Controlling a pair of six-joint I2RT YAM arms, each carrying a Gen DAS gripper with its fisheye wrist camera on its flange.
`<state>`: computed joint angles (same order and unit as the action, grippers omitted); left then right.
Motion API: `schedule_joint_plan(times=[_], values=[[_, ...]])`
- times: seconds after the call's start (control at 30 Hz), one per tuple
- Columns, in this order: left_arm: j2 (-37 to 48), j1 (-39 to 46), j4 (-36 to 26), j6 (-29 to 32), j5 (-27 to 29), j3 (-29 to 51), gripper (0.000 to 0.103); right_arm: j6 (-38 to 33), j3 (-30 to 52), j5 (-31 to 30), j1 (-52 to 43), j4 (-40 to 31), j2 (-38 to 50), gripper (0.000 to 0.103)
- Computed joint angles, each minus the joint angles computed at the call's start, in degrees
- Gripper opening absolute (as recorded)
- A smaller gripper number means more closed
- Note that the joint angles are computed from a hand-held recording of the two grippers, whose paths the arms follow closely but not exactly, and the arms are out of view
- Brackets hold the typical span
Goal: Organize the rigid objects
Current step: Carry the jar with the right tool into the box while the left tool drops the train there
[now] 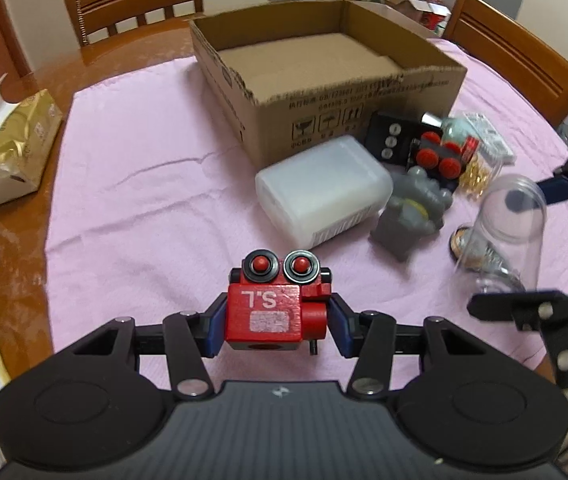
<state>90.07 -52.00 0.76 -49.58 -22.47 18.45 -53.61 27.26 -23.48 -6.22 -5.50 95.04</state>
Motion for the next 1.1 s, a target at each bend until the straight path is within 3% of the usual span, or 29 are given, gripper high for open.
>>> schedule_joint_plan(times=[0.2,0.37,0.53,0.73,1.1], values=[[-6.5,0.5,-15.7,-3.1,-0.9,9.0,0.050,-12.3,14.3,-4.9,-5.6,-14.0,5.1,0.093],[-5.9,2.1,-21.3,1.1,-5.5,17.7,0.050,-18.3,28.3,-7.6,-7.4,-25.6,11.1,0.093],[-1.6,9.7,-17.1,12.4,-4.7,23.5,0.050,-17.4,36.5,-9.5,-6.8,-27.9,14.5,0.093],[7.5,19.1,-9.4,23.7,-1.4,30.7,0.050,-9.4,41.7,-10.2,-4.6,-25.4,17.2,0.093],[24.1,28.9,-2.8,30.3,2.4,42.7,0.052,-2.7,43.9,-8.1,-1.3,-20.1,19.6,0.093]])
